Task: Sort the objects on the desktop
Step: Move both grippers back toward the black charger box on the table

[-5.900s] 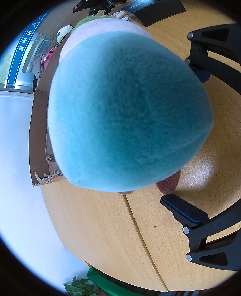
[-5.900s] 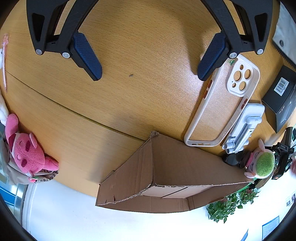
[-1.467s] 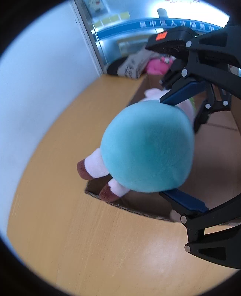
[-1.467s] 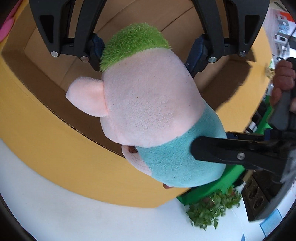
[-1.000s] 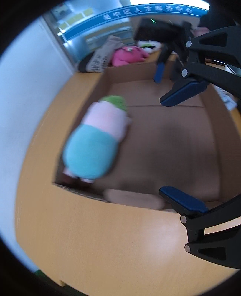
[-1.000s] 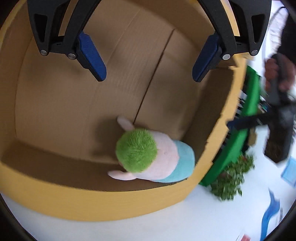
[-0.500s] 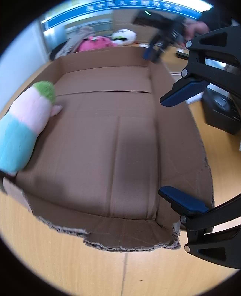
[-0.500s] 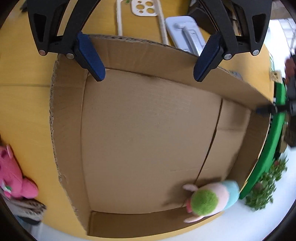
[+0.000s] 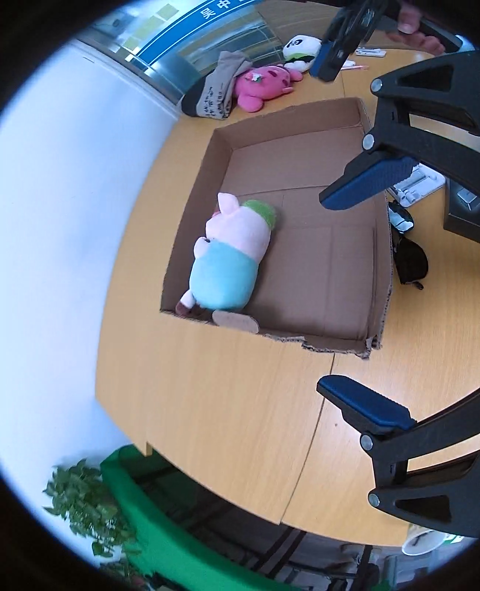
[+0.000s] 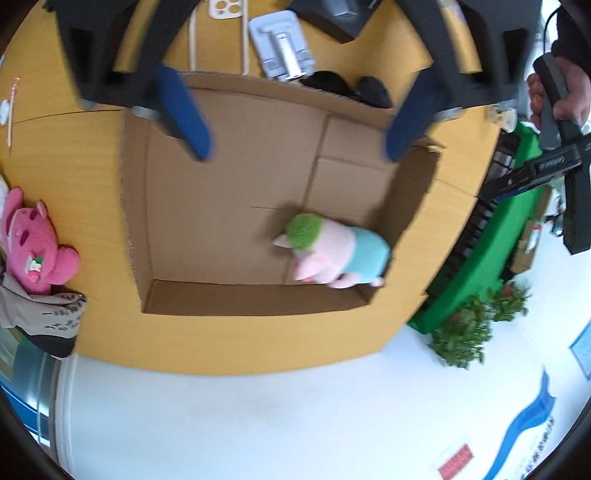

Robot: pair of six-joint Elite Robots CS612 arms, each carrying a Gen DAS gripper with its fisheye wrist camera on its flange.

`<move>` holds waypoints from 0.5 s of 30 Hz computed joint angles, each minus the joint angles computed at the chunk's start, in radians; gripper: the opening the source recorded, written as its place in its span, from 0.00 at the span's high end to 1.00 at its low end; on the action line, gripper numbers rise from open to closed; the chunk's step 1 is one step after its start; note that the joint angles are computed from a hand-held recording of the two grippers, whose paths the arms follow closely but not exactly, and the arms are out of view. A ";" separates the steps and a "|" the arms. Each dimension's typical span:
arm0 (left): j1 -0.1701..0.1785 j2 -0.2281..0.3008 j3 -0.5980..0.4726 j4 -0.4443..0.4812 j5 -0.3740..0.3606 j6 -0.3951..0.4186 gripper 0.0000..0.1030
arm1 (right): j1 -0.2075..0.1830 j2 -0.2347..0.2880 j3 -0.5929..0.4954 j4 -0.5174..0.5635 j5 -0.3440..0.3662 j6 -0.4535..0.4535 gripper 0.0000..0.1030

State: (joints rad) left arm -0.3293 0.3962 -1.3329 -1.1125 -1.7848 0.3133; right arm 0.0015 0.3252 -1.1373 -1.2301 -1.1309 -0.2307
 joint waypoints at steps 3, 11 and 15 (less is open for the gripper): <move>-0.006 0.008 -0.029 0.034 0.010 0.034 0.13 | -0.006 0.016 -0.038 0.049 -0.006 -0.002 0.79; -0.023 0.033 -0.079 0.145 -0.018 0.085 0.16 | -0.046 0.070 -0.151 0.215 0.030 -0.033 0.18; -0.030 0.048 -0.097 0.212 -0.025 0.107 0.14 | -0.058 0.091 -0.189 0.315 0.030 -0.048 0.18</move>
